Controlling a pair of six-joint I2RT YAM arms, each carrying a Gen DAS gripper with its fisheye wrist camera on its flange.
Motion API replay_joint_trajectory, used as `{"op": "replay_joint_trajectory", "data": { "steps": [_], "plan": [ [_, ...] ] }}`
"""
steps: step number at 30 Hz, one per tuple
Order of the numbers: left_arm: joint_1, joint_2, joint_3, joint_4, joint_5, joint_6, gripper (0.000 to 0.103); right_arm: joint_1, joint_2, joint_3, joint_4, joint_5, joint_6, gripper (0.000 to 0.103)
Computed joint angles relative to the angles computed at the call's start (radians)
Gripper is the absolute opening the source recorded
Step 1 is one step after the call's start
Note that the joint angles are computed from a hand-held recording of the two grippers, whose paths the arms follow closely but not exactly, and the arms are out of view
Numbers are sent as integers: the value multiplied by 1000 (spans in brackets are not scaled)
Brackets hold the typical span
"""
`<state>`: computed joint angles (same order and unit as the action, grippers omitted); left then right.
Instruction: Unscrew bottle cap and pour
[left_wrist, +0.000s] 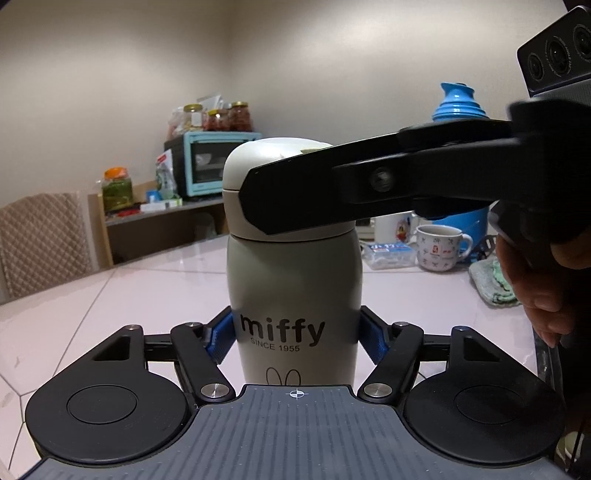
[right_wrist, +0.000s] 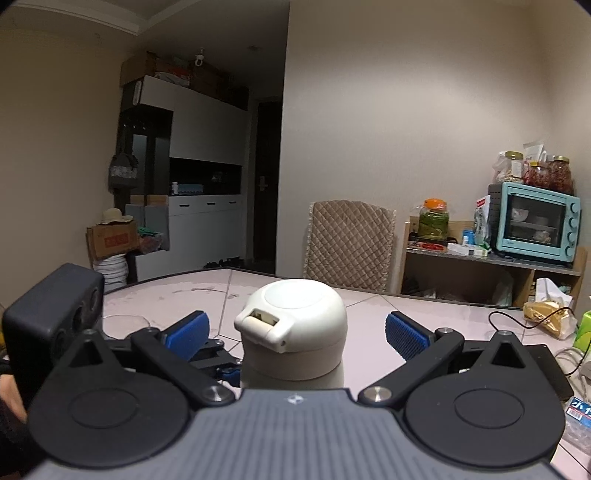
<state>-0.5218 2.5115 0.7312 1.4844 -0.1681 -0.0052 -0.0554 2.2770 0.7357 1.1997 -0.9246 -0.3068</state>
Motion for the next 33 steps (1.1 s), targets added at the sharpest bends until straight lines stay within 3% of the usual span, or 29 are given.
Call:
{"op": "replay_joint_trajectory", "data": {
  "steps": [7, 21, 27, 33],
  "plan": [
    [24, -2, 18, -13, 30, -2, 72, 24, 35, -18, 90, 65, 49, 96],
    [49, 13, 60, -36, 56, 10, 72, 56, 94, -19, 205, 132, 126, 65],
    [27, 4, 79, -67, 32, 4, 72, 54, 100, -21, 209, 122, 106, 65],
    [45, 11, 103, -85, 57, 11, 72, 21, 100, 25, 137, 20, 48, 65]
  ]
}}
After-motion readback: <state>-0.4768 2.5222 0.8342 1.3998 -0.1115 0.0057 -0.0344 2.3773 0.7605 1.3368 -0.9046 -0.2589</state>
